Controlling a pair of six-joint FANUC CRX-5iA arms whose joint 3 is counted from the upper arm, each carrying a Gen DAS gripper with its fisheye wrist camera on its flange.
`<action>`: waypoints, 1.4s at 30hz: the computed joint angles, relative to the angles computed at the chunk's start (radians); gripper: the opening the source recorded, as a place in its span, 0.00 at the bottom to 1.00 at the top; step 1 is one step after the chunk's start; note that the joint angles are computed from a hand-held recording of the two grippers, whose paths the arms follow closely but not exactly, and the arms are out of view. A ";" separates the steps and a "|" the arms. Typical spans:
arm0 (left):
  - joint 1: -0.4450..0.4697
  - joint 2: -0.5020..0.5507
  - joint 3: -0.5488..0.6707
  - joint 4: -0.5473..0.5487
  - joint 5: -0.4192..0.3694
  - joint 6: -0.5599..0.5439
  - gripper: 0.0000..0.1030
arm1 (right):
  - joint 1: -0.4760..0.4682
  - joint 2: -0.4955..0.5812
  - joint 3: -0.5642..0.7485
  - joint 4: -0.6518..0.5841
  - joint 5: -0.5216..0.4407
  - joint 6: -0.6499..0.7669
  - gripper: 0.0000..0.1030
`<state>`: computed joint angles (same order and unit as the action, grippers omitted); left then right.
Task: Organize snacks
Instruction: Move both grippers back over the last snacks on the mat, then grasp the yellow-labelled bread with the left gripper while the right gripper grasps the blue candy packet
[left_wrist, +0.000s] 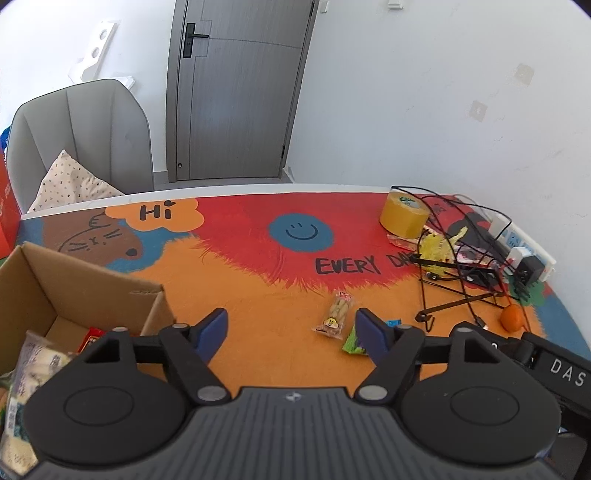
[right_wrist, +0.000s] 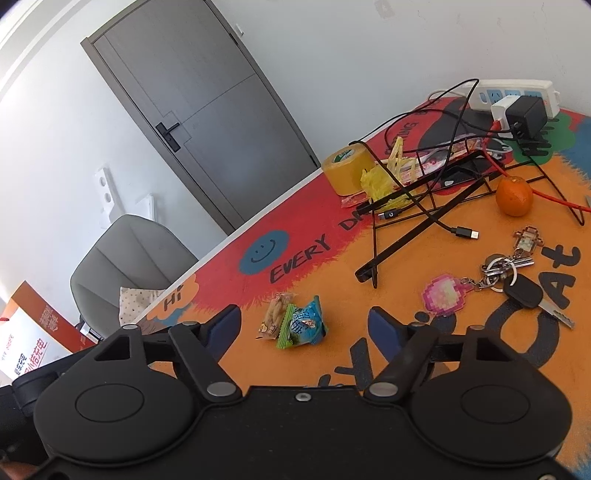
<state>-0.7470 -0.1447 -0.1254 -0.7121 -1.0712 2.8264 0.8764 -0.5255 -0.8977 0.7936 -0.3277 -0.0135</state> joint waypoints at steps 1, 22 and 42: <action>0.010 0.009 0.004 0.009 0.007 -0.007 0.66 | -0.003 0.011 0.012 -0.035 0.005 0.030 0.69; 0.143 0.145 0.033 0.111 0.101 -0.059 0.46 | -0.055 0.306 0.273 -0.599 0.003 0.524 0.51; 0.175 0.213 0.048 0.173 0.198 -0.108 0.46 | -0.082 0.239 0.201 -0.573 0.015 0.400 0.26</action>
